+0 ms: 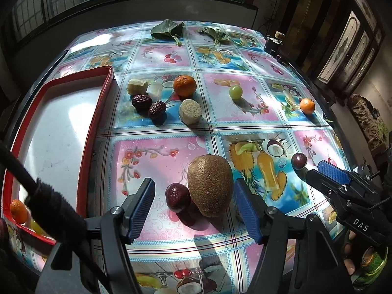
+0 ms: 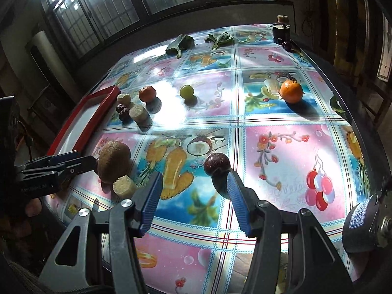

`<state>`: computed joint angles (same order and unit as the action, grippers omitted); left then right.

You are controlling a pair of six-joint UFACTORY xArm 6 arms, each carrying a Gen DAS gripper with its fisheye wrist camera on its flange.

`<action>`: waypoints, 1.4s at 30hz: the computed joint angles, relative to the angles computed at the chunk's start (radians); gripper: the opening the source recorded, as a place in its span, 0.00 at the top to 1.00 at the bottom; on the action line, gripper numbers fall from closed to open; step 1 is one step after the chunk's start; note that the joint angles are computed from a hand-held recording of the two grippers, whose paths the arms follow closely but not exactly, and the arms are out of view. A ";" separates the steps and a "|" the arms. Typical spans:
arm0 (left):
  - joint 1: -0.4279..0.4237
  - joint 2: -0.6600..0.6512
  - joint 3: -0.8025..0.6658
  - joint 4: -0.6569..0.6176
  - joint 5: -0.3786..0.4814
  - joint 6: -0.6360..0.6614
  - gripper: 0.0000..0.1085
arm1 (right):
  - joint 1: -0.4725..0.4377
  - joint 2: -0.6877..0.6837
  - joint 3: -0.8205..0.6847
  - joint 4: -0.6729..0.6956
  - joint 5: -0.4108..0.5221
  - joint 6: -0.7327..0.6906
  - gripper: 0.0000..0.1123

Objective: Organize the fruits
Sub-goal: 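Grasp the brown kiwi with the left tool while the right tool grasps the dark plum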

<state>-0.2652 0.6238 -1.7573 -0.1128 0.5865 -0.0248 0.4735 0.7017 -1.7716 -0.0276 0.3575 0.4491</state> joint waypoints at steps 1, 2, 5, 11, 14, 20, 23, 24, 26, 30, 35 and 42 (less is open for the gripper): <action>-0.003 0.016 -0.024 -0.003 0.010 0.005 0.38 | -0.002 0.008 -0.011 0.001 0.005 0.000 0.50; -0.005 0.034 -0.051 -0.003 0.024 0.008 0.38 | -0.003 0.016 -0.023 0.009 0.009 -0.006 0.50; -0.012 0.080 -0.121 0.007 0.062 0.013 0.38 | -0.007 0.047 -0.069 0.015 0.029 -0.012 0.50; -0.027 0.141 -0.210 0.052 0.122 0.015 0.38 | -0.008 0.120 -0.182 -0.013 0.102 -0.008 0.50; -0.030 0.165 -0.237 0.057 0.149 0.025 0.45 | -0.007 0.151 -0.233 -0.074 0.155 0.024 0.50; -0.028 0.169 -0.242 0.078 0.148 0.012 0.57 | -0.005 0.190 -0.309 -0.149 0.240 0.067 0.75; -0.023 0.153 -0.222 0.084 0.130 -0.005 0.58 | -0.005 0.168 -0.279 -0.145 0.218 0.069 0.75; -0.021 0.144 -0.213 0.085 0.122 -0.010 0.58 | -0.004 0.157 -0.263 -0.142 0.205 0.068 0.75; -0.016 0.124 -0.189 0.098 0.102 -0.030 0.58 | 0.001 0.140 -0.248 -0.160 0.191 0.080 0.75; -0.006 0.079 -0.135 0.125 0.058 -0.069 0.58 | 0.009 0.121 -0.243 -0.185 0.169 0.097 0.75; 0.008 0.026 -0.069 0.152 0.008 -0.104 0.58 | 0.024 0.123 -0.273 -0.188 0.167 0.088 0.75; 0.035 -0.035 0.019 0.174 -0.041 -0.143 0.58 | 0.049 0.151 -0.336 -0.161 0.185 0.055 0.75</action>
